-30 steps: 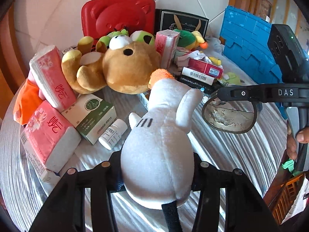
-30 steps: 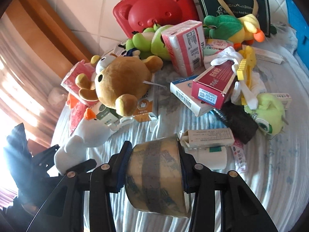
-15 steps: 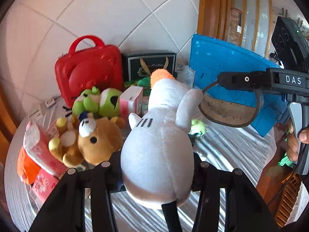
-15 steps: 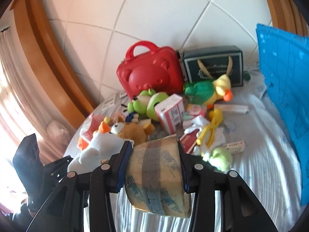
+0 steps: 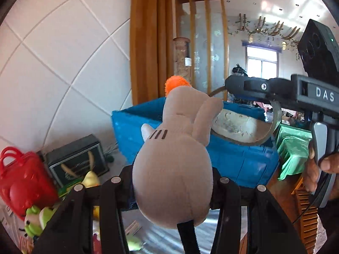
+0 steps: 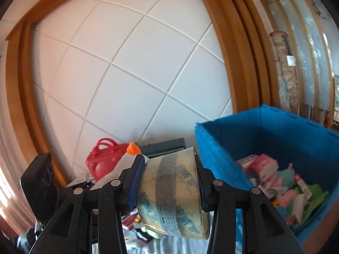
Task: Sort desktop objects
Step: 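Carry the plush toy and tape roll into the blue crate and release both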
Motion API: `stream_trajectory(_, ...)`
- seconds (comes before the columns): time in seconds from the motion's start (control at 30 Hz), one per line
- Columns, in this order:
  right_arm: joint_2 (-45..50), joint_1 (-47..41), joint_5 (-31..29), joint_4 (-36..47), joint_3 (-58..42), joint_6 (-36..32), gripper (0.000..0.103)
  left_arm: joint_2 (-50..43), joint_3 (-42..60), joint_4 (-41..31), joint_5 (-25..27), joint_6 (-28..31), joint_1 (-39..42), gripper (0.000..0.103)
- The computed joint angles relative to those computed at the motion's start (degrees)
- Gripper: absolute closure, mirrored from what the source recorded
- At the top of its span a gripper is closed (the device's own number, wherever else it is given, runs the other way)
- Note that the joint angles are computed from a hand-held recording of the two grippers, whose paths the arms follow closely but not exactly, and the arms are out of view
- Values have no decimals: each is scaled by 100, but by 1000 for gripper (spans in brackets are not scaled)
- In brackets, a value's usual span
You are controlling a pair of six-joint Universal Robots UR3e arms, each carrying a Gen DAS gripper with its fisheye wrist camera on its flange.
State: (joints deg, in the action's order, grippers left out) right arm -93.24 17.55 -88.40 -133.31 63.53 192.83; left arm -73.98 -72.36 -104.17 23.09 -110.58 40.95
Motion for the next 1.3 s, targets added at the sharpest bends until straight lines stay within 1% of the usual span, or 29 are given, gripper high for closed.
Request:
stream_trajectory(0.03,-213,-394,231,148,65,-109,60,-183,-92,1168,155,-941,-553,56)
stream_trajectory(0.07,-425,-868,539,280,143,-213,60,-458,-44,2175,402,-1746,-1108,56)
stream_trajectory(0.1,-595,-1347,857,371,207,-300,60,-793,104,3093,750,-2492,-1673,55)
stream_trajectory(0.13,-786,-1903,1267,457,309,-399,60,-1173,402,3716,1146,-3097,-2209,53)
stream_trajectory(0.17,-920,-2503,1736,625,338,-514,59,-1628,931,3922,1576,-3476,-2707,51)
stream_trajectory(0.2,-889,-3036,2157,997,127,-652,57,-2086,1531,3990,2091,-3766,-3192,47)
stream_trajectory(0.23,-810,-3451,2433,1250,-51,-725,52,-2558,2131,4138,2681,-4052,-3656,44)
stream_trajectory(0.27,-789,-3802,2627,1265,-58,-755,32,-2891,2731,4015,3225,-4207,-4063,43)
stream_trajectory(0.3,-788,-4117,2813,1270,-54,-848,18,-3265,3331,4012,3685,-4395,-4406,41)
stream_trajectory(0.33,-806,-4373,2943,1267,-36,-938,17,-3578,3863,3917,3907,-4524,-4596,40)
stream_trajectory(0.37,-835,-4608,3106,1289,-39,-1004,17,-3808,4273,3835,3954,-4670,-4698,37)
stream_trajectory(0.4,-898,-4926,3418,1307,9,-1072,16,-3991,4602,3770,3957,-4819,-4736,27)
stream_trajectory(0.43,-1024,-5266,3783,1323,149,-1138,16,-4092,4719,3887,3996,-4992,-4776,17)
stream_trajectory(0.47,-1099,-5508,4028,1326,251,-1161,16,-4194,4904,3937,3983,-5113,-4764,14)
stream_trajectory(0.53,-1236,-5970,4535,1358,438,-1204,14,-4279,4979,4112,4017,-5240,-4787,13)
stream_trajectory(0.6,-1346,-6374,5030,1392,632,-1242,10,-4145,4727,4262,4091,-5292,-4791,13)
stream_trajectory(0.67,-1473,-6598,5286,1318,859,-1188,5,-3968,4321,4507,4214,-5320,-4811,13)
stream_trajectory(0.7,-1625,-6710,5413,1284,1043,-1175,3,-3806,4008,4627,4254,-5298,-4779,13)
stream_trajectory(0.73,-1648,-6766,5509,1240,1116,-1173,3,-3770,3934,4679,4398,-5330,-4837,13)
stream_trajectory(0.77,-1639,-6774,5558,1234,1132,-1183,3,-3676,3782,4720,4510,-5348,-4856,13)
stream_trajectory(0.83,-1665,-6790,5650,1233,1217,-1250,3,-3240,3004,5009,4522,-5377,-4718,13)
stream_trajectory(0.9,-1761,-6738,5706,1196,1350,-1267,1,-2837,2305,5275,4483,-5429,-4510,13)
stream_trajectory(1.03,-1950,-6565,5771,1129,1592,-1261,0,-1845,745,5902,4278,-5409,-3838,13)
stream_trajectory(1.13,-2095,-6268,5726,935,1795,-1183,0,-871,-527,6180,3711,-5141,-2891,13)
stream_trajectory(1.17,-2089,-6042,5587,847,1807,-1137,0,-525,-918,6206,3511,-5011,-2513,13)
stream_trajectory(1.27,-1860,-5006,4801,431,1683,-903,0,497,-1963,6063,2578,-4371,-1016,13)
stream_trajectory(1.3,-1730,-4594,4461,229,1631,-795,0,862,-2271,5854,2225,-4070,-416,13)
